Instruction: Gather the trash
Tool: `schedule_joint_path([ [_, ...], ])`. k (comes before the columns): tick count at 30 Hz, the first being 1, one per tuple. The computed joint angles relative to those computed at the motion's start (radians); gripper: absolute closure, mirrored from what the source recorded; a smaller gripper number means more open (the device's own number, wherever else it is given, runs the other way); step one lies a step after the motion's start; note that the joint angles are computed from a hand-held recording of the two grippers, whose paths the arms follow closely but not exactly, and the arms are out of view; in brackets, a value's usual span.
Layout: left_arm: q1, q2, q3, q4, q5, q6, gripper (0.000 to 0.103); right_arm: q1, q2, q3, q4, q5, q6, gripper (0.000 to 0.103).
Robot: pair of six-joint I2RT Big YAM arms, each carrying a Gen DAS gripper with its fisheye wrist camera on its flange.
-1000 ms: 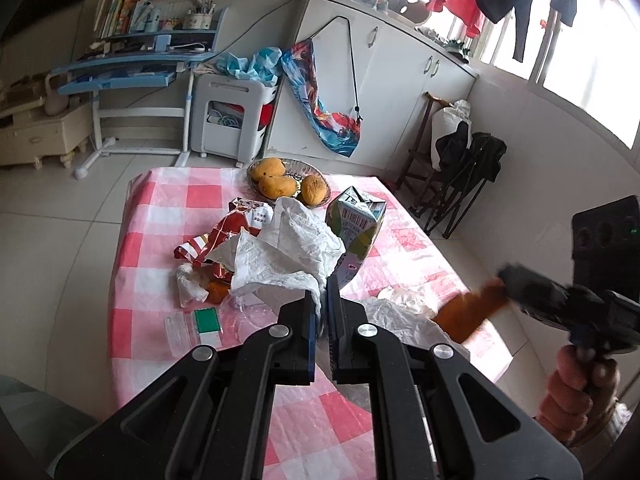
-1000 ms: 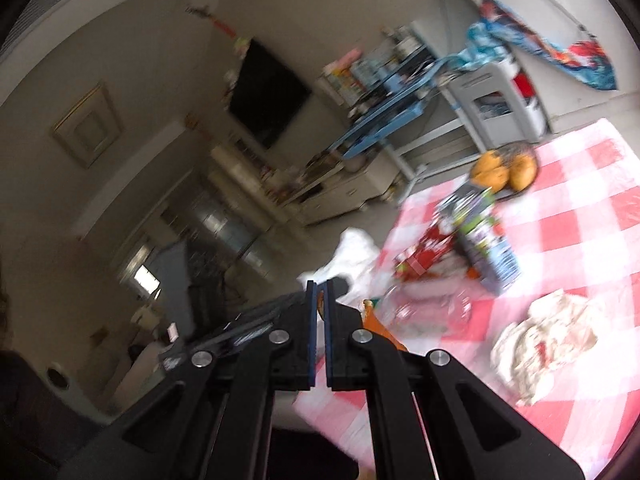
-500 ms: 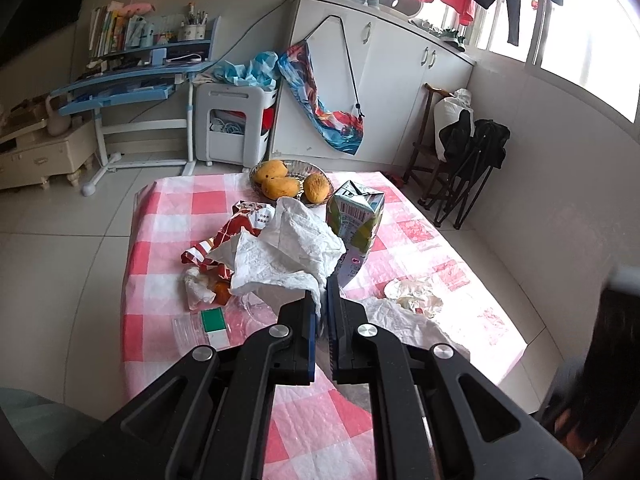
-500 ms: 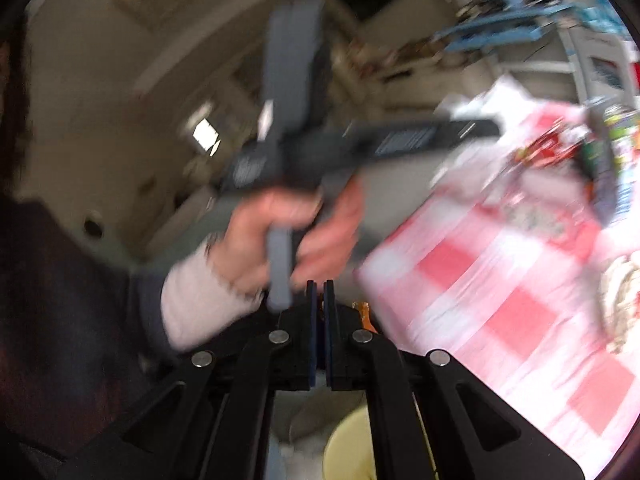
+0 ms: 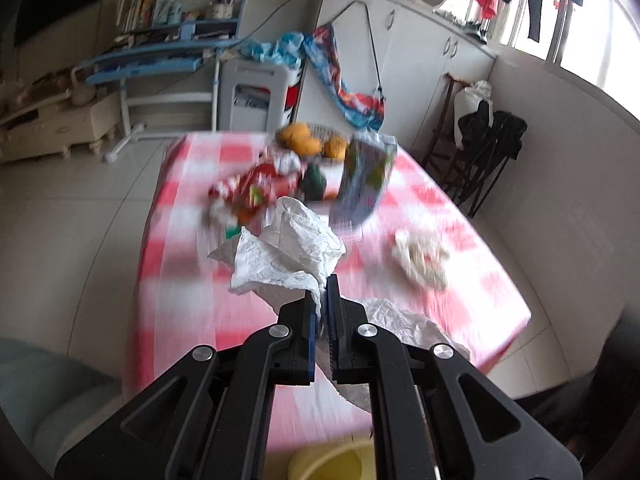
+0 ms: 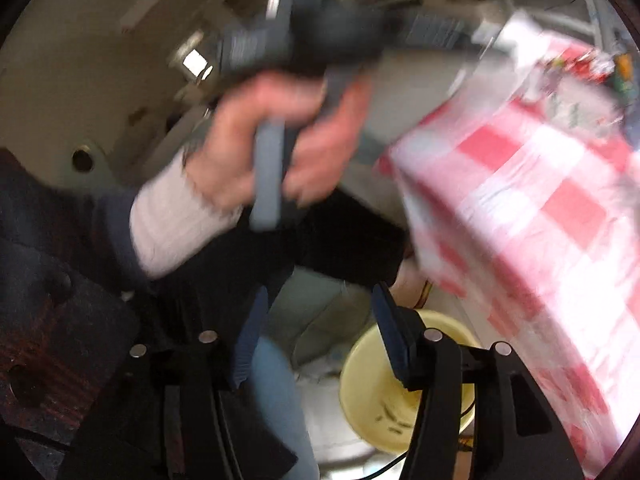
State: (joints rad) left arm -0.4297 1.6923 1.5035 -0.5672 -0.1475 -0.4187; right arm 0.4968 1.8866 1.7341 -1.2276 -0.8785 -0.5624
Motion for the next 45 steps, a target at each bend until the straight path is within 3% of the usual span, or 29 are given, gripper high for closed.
schedule_joint_path([
  [3, -0.038, -0.055, -0.089, 0.003, -0.02, -0.021, 0.099, -0.011, -0.083, -0.11, 0.246, 0.014, 0.214, 0.043],
  [5, -0.059, -0.077, -0.128, -0.008, -0.023, -0.037, 0.099, -0.036, -0.139, -0.197, 0.447, 0.053, 0.385, 0.039],
  [7, -0.089, -0.093, -0.166, -0.036, -0.02, -0.057, 0.099, -0.049, -0.167, -0.246, 0.581, 0.113, 0.502, 0.037],
  [10, -0.13, -0.104, -0.203, -0.066, -0.009, -0.083, 0.099, -0.048, -0.183, -0.279, 0.668, 0.188, 0.57, 0.037],
  [13, -0.172, -0.098, -0.218, -0.094, 0.019, -0.104, 0.099, -0.033, -0.191, -0.293, 0.709, 0.272, 0.59, 0.037],
  [16, -0.206, -0.052, -0.186, -0.187, 0.093, -0.081, 0.098, -0.003, -0.189, -0.301, 0.738, 0.359, 0.582, 0.036],
  [18, -0.223, -0.021, -0.16, -0.255, 0.106, -0.06, 0.09, 0.009, -0.192, -0.302, 0.746, 0.422, 0.559, 0.034],
  [21, -0.243, -0.019, -0.156, -0.3, 0.058, -0.067, 0.058, 0.021, -0.208, -0.319, 0.758, 0.532, 0.518, 0.031],
  [22, -0.247, -0.031, -0.164, -0.296, 0.021, -0.078, 0.049, 0.026, -0.207, -0.32, 0.762, 0.573, 0.505, 0.031],
  [24, -0.25, -0.05, -0.173, -0.286, -0.036, -0.097, 0.047, 0.033, -0.206, -0.323, 0.766, 0.643, 0.49, 0.03],
  [30, -0.245, -0.125, -0.207, -0.225, -0.264, -0.18, 0.034, 0.042, -0.208, -0.331, 0.784, 0.741, 0.467, 0.027],
  [39, -0.243, -0.147, -0.237, -0.166, -0.386, -0.212, 0.031, 0.064, -0.208, -0.339, 0.803, 0.826, 0.416, 0.02],
  [45, -0.236, -0.146, -0.248, -0.153, -0.406, -0.232, 0.027, 0.072, -0.208, -0.342, 0.815, 0.846, 0.403, 0.02],
])
